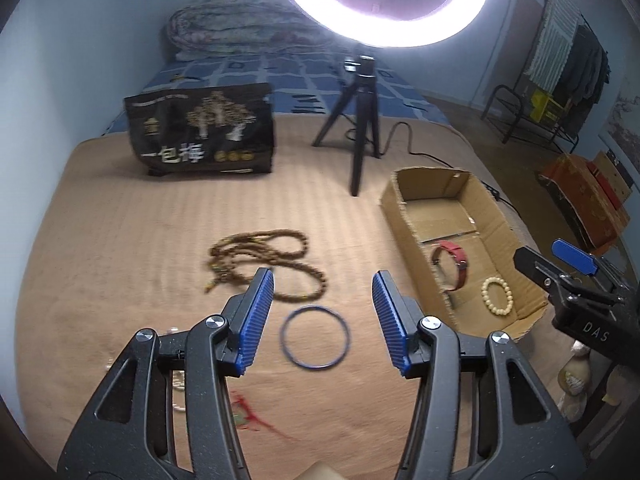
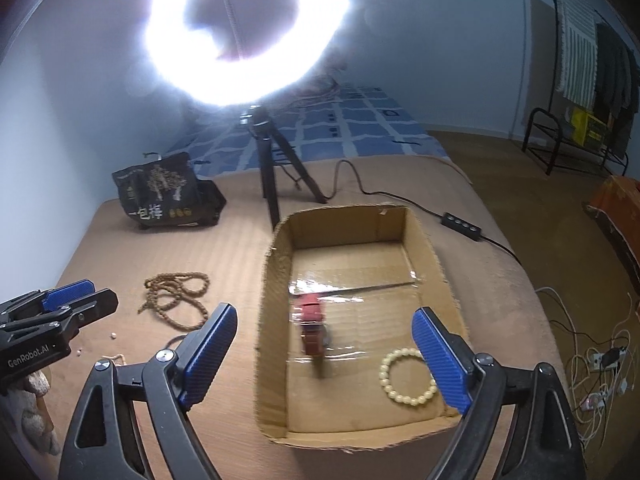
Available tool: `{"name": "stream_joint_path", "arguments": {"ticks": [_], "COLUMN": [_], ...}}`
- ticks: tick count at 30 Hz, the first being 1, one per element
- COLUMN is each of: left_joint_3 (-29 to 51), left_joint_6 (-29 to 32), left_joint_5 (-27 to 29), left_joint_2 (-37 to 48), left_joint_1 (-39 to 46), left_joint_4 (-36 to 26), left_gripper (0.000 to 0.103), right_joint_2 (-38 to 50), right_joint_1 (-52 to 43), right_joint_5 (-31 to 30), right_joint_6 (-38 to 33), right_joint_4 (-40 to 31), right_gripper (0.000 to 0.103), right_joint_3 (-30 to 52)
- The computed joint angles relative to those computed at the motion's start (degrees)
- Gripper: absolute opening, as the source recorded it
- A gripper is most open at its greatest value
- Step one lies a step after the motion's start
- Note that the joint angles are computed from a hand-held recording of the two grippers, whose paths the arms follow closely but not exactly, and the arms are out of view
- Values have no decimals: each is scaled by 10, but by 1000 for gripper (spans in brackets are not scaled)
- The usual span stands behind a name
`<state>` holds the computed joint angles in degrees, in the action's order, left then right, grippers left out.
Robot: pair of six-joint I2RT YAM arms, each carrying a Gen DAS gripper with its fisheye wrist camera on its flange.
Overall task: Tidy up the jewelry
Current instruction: 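Move the left gripper to the pearl necklace while the right gripper approaches the blue bangle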
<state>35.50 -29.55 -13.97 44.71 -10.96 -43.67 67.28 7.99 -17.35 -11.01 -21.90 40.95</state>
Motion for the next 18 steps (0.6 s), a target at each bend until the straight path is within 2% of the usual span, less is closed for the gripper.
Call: {"name": "stream_joint_path", "arguments": {"ticks": [3, 8, 13, 18], "left_joint_3": [-8, -16, -25, -34], "left_joint_6": [42, 154, 310, 480], "left_joint_5": [40, 146, 261, 364], "left_joint_2": [-40, -90, -102, -51], "left_joint_1": [69, 247, 450, 656], "left_joint_4": [-23, -62, -98, -130], "left_gripper": [53, 53, 53, 53], "right_joint_2": [-5, -13, -15, -15], "right_joint_1": [27, 76, 125, 191], "right_joint_5": [5, 19, 33, 60], "right_joint_6": [17, 35, 57, 88], "right_joint_4": [1, 3, 10, 25], "right_gripper": [91, 91, 91, 97], "right_joint_3": [-1, -8, -20, -38]}}
